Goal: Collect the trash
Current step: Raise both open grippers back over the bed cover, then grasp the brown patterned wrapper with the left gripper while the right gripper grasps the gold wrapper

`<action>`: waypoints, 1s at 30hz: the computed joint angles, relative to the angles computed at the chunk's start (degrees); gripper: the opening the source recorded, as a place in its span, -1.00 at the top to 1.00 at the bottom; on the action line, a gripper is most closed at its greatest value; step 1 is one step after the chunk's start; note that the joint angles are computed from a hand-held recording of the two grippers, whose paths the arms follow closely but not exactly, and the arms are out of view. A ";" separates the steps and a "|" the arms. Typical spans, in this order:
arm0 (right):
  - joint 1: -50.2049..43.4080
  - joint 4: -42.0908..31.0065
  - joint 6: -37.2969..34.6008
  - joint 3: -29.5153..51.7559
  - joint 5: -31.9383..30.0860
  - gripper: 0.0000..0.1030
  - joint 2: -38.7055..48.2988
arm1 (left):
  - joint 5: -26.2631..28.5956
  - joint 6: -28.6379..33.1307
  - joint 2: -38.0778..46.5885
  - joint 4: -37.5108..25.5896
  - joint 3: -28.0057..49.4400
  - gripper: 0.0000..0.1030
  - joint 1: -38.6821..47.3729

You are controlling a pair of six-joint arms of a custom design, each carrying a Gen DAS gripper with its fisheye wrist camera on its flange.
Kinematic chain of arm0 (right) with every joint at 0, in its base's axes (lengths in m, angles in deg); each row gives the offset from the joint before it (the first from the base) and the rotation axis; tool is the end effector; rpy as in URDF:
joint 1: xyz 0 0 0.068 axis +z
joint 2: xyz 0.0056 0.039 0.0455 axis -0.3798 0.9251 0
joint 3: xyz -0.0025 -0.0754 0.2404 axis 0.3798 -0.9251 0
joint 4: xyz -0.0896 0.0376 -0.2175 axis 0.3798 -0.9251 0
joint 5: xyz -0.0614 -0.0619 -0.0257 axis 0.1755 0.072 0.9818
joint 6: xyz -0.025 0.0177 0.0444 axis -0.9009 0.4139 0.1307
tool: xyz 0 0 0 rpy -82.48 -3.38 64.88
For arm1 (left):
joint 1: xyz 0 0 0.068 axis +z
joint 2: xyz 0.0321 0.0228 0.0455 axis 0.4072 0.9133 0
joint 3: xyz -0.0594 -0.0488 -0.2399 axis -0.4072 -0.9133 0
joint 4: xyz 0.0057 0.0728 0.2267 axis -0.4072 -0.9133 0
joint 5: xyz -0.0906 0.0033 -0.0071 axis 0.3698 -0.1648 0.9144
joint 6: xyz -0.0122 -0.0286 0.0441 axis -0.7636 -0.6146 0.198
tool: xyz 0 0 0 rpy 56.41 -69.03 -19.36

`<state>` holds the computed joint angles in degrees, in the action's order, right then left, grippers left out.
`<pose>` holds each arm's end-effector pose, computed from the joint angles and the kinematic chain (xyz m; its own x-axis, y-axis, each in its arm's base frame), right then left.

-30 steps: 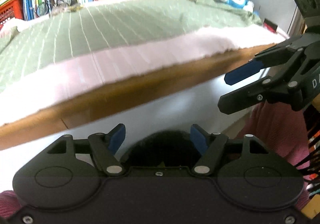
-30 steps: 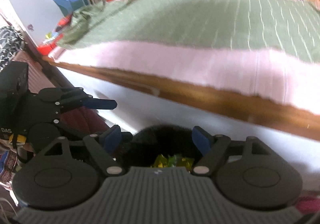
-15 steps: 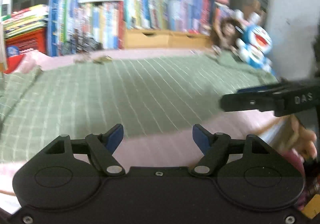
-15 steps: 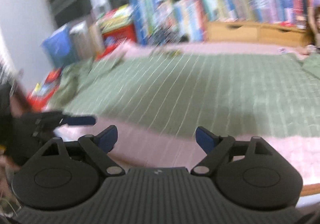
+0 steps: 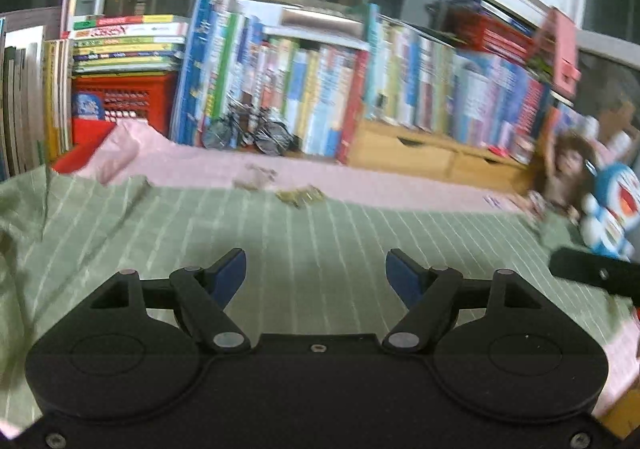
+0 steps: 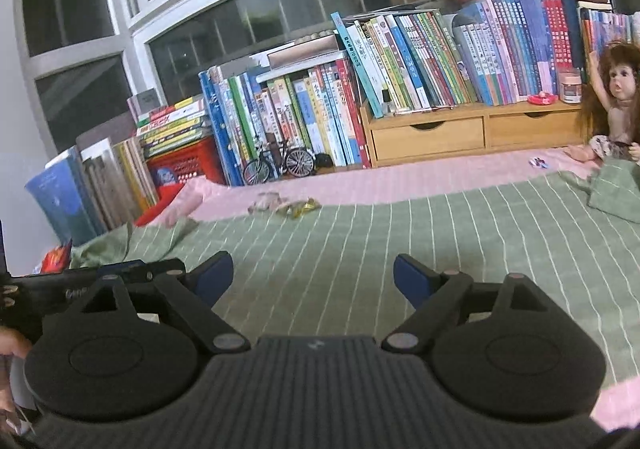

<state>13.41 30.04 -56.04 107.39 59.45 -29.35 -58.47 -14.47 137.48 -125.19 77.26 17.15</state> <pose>0.1454 0.0948 0.3747 -0.4613 0.1290 -0.8778 -0.2444 0.9326 0.2654 0.1621 -0.0209 0.3937 -0.5062 -0.1319 -0.8523 0.0578 0.9808 -0.1862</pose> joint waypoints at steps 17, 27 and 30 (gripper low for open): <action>-6.87 16.86 -18.20 17.96 -6.83 -0.89 39.18 | -0.08 -0.88 48.98 13.87 30.67 -0.60 7.70; -8.85 16.03 -23.54 38.89 -13.07 -1.00 62.09 | 1.24 -1.99 70.75 6.41 53.63 -0.59 7.95; -9.56 13.82 -22.95 46.50 -13.84 -1.00 68.23 | 4.52 -2.46 77.28 1.35 63.11 -0.55 8.55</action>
